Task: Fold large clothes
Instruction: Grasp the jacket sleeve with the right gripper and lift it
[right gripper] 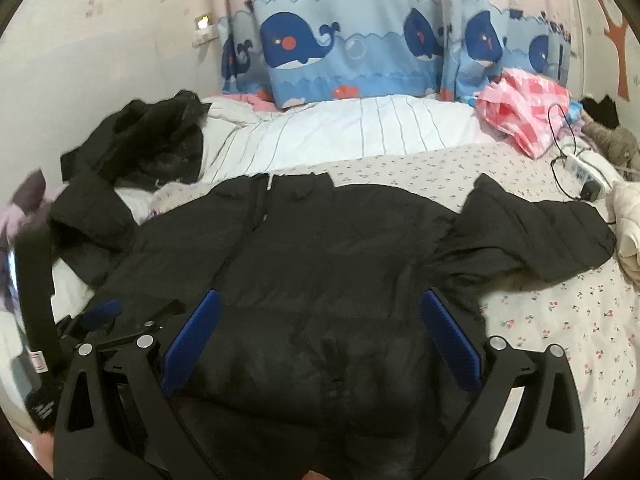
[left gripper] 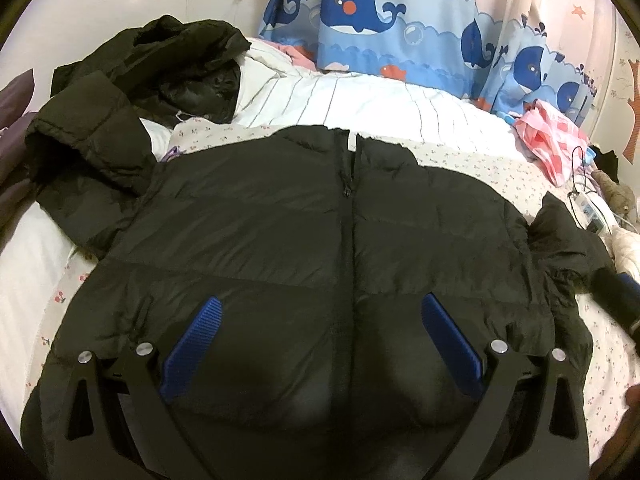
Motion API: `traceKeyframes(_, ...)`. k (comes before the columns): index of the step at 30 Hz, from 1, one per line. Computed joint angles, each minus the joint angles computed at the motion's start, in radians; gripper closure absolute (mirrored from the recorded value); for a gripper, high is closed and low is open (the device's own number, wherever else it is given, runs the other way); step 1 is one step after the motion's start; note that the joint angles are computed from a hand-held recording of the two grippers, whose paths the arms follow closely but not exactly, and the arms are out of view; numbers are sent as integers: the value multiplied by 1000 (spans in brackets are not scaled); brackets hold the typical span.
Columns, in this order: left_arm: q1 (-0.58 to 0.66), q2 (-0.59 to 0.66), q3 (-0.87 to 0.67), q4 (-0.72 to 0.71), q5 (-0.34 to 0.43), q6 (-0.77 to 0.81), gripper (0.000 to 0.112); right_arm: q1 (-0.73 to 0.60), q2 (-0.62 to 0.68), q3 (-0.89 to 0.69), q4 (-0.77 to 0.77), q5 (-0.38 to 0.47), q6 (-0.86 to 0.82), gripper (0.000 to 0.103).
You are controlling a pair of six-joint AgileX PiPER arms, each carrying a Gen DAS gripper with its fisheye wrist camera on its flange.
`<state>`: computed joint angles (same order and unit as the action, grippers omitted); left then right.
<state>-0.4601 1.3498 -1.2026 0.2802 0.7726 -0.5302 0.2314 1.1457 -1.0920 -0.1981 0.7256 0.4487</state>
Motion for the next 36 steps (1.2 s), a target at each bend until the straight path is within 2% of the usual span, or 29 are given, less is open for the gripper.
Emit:
traceKeyframes(2,13,4,-6,-17,-4,11,16,-123,29,-41,167,56,-200,6)
traceKeyframes(4,21,12,-9,-28,-4,19,16,-233,64,-59,249,133,-374,6)
traceKeyframes(7,27,22,-11,-33,-3,20,16,-425,53,-4,367,160,-626,6)
traceKeyframes(11,21,27,-9,-26,-3,12,16,-790,101,11,577,162,-967,6)
traceKeyframes(14,12,36,-10,-15,4,9,16,-1077,293,-101,727,193,-1027,6)
traceKeyframes(17,4,43,-8,-6,6,8,16,-1268,528,-262,914,281,-1027,6)
traceKeyframes(19,0,48,-8,0,9,6,16,-1328,662,-355,980,328,-990,6)
traceKeyframes(22,-5,57,-10,7,16,3,16,-1351,801,-462,1046,351,-945,6)
traceKeyframes(27,-7,62,-11,10,21,0,16,-1326,899,-550,1163,283,-937,6)
traceKeyframes(30,-6,66,-12,5,23,2,16,-1278,978,-681,1125,250,-888,6)
traceKeyframes(32,-3,71,-12,-2,22,7,16,-1254,997,-708,1101,204,-873,6)
traceKeyframes(33,-2,73,-12,-3,22,8,16,-1237,999,-710,1097,164,-880,9)
traceKeyframes(34,-3,73,-11,-2,21,7,16,-1222,1005,-725,1061,142,-868,36)
traceKeyframes(35,-4,73,-10,-1,21,6,16,-1206,1012,-753,1007,146,-845,57)
traceKeyframes(36,-4,72,-9,-2,19,5,16,-1196,1025,-785,983,161,-850,85)
